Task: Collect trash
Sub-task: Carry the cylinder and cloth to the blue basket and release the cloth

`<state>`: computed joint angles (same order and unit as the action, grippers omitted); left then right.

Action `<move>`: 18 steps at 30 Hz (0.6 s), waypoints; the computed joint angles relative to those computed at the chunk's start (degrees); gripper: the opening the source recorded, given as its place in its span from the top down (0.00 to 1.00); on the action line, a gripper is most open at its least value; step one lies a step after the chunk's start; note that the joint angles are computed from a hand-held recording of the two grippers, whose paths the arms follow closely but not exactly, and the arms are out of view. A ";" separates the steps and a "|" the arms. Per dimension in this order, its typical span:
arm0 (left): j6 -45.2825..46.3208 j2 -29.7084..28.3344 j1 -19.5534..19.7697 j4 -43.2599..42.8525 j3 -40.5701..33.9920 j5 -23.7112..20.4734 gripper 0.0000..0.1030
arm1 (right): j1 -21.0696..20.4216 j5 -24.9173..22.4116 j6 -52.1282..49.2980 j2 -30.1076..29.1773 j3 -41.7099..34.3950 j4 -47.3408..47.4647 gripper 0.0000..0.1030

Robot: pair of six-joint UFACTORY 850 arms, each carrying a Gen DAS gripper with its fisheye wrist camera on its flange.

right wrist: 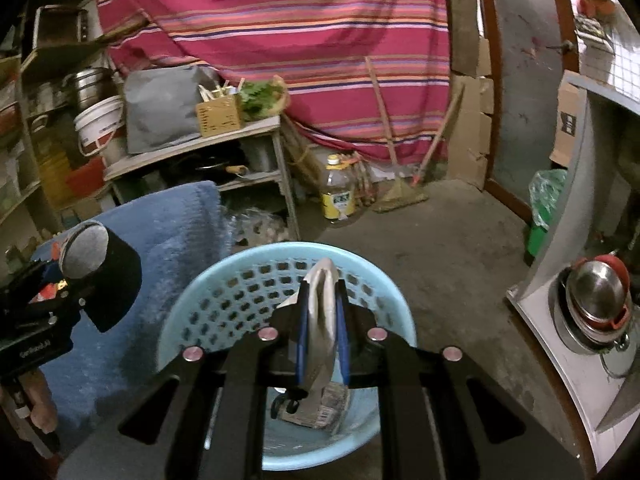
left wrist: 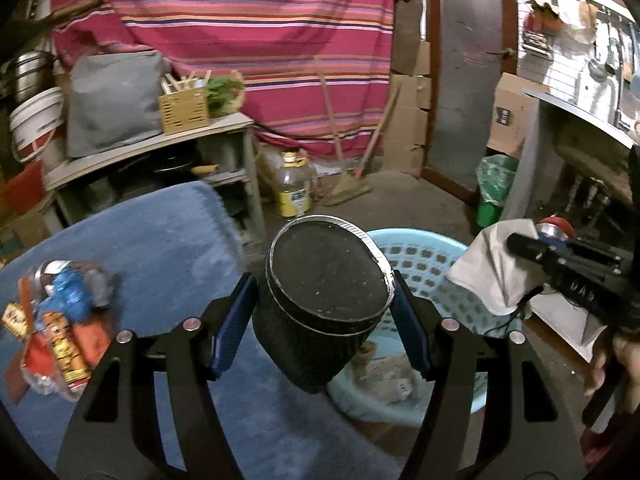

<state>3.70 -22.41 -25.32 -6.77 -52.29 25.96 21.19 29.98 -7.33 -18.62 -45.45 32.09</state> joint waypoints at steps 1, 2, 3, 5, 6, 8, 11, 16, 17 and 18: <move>-0.68 -0.52 -0.34 0.65 -0.63 -0.13 0.37 | -0.27 -0.12 0.02 -0.20 -0.06 0.04 0.88; -1.09 -0.90 -0.59 0.97 -1.10 -0.33 0.37 | -0.56 -0.31 0.02 -0.36 -0.16 0.02 0.88; -2.56 -1.63 -0.76 2.38 -2.07 -0.99 0.36 | -0.70 -0.46 -0.16 -0.50 -0.21 0.25 0.88; -6.74 -2.81 -0.88 6.29 -3.59 -1.71 0.36 | -0.87 -0.68 -0.30 -0.76 -0.46 0.51 0.88; -7.37 -3.21 -0.96 6.87 -4.12 -1.87 0.36 | -1.05 -0.79 -0.18 -0.94 -0.61 0.46 0.88; -9.37 -4.25 -0.92 9.07 -5.73 -3.56 0.30 | -1.14 -0.89 -0.13 -1.06 -0.68 0.63 0.88; -10.62 -5.05 -0.87 9.64 -6.83 -4.46 0.24 | -1.16 -1.18 0.28 -1.46 -1.07 0.64 0.88; -7.12 -3.60 0.19 5.40 -4.98 -3.06 0.14 | -0.49 -1.67 -1.10 -2.82 -2.16 1.77 0.88; -5.57 -3.05 0.43 3.75 -4.22 -2.46 0.12 | -0.25 -1.87 -0.97 -3.35 -2.64 1.75 0.88; -3.41 -2.31 0.74 1.46 -3.26 -1.81 0.10 | -0.07 -1.95 -0.82 -3.66 -2.89 1.71 0.88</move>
<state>0.29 -24.72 -24.58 -5.31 -55.55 24.16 21.12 28.03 -8.15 -22.28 -48.35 33.80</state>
